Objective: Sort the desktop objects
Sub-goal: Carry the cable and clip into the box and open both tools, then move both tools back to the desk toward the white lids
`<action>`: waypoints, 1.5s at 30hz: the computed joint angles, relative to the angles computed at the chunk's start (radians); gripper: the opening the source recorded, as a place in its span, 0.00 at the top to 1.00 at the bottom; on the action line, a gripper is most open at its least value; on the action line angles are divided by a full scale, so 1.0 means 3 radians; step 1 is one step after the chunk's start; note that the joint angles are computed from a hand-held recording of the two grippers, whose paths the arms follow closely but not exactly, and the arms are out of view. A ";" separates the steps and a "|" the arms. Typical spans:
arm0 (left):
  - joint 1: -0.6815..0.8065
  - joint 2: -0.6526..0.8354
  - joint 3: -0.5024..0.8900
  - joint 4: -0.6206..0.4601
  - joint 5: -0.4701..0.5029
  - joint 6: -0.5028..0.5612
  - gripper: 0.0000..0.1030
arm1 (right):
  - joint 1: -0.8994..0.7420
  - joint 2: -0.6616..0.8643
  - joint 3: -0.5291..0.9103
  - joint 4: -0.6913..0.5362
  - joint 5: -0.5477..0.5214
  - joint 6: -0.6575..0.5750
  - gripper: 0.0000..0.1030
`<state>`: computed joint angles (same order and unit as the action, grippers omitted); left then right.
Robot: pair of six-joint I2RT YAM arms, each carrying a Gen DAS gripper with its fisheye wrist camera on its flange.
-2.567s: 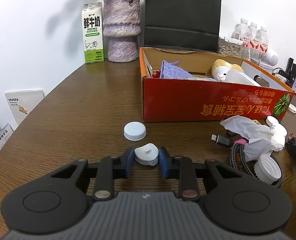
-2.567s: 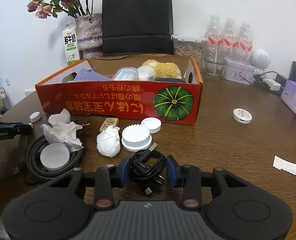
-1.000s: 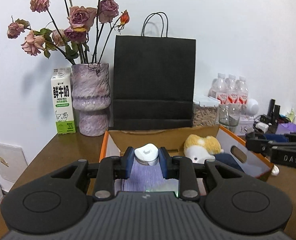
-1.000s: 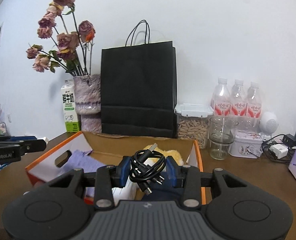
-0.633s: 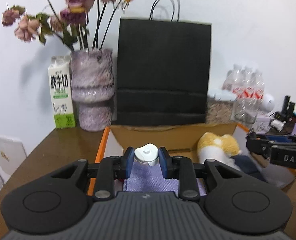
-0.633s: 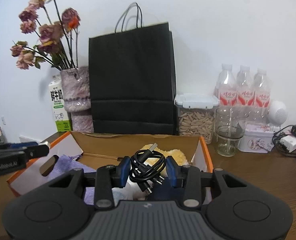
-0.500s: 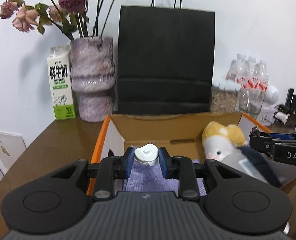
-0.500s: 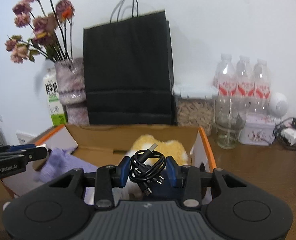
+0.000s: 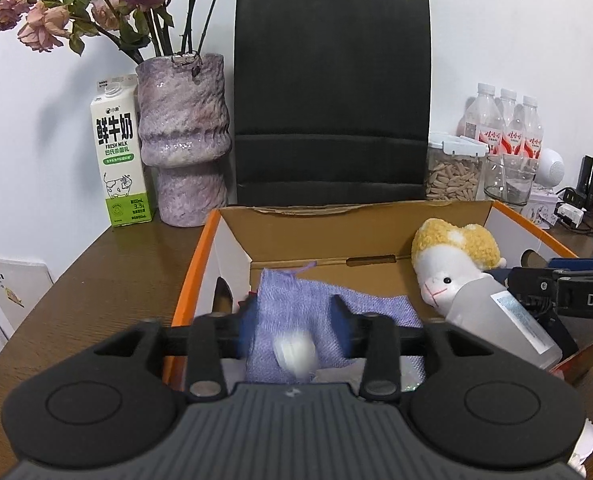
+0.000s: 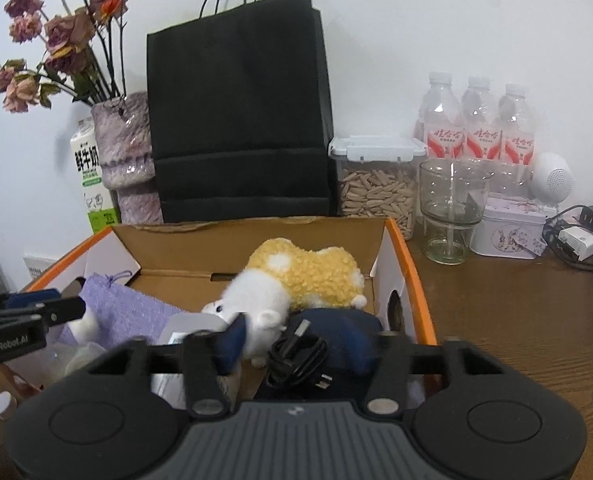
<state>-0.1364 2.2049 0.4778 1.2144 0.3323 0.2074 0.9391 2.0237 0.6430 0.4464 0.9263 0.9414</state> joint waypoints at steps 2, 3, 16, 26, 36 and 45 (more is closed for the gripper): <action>0.0013 -0.0010 -0.0034 0.0079 0.0002 -0.0030 0.21 | 0.0024 -0.0033 -0.0010 -0.0032 0.0074 0.0028 0.13; 0.0022 0.0000 -0.0057 0.0158 0.0009 -0.0066 0.08 | 0.0030 -0.0054 -0.0017 -0.0044 0.0087 0.0031 0.10; 0.0030 -0.0060 -0.0168 0.0357 0.0028 -0.0156 0.00 | 0.0117 -0.0182 0.0014 -0.0195 0.0131 0.0011 0.00; 0.0031 -0.0070 -0.0210 0.0413 0.0032 -0.0134 0.00 | 0.0133 -0.0211 0.0021 -0.0232 0.0128 -0.0025 0.00; 0.0185 -0.0174 -0.0321 0.0480 0.0213 -0.0102 0.00 | 0.0265 -0.0327 0.0005 -0.0415 0.0242 0.0044 0.00; 0.0656 -0.0187 -0.0405 0.0488 0.0512 0.0044 0.00 | 0.0622 -0.0432 -0.0004 -0.0908 0.0364 0.0422 0.00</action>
<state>0.0603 2.1488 0.3563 1.3609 0.4860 0.2205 1.1257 1.8942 0.6419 0.1740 1.0356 1.0679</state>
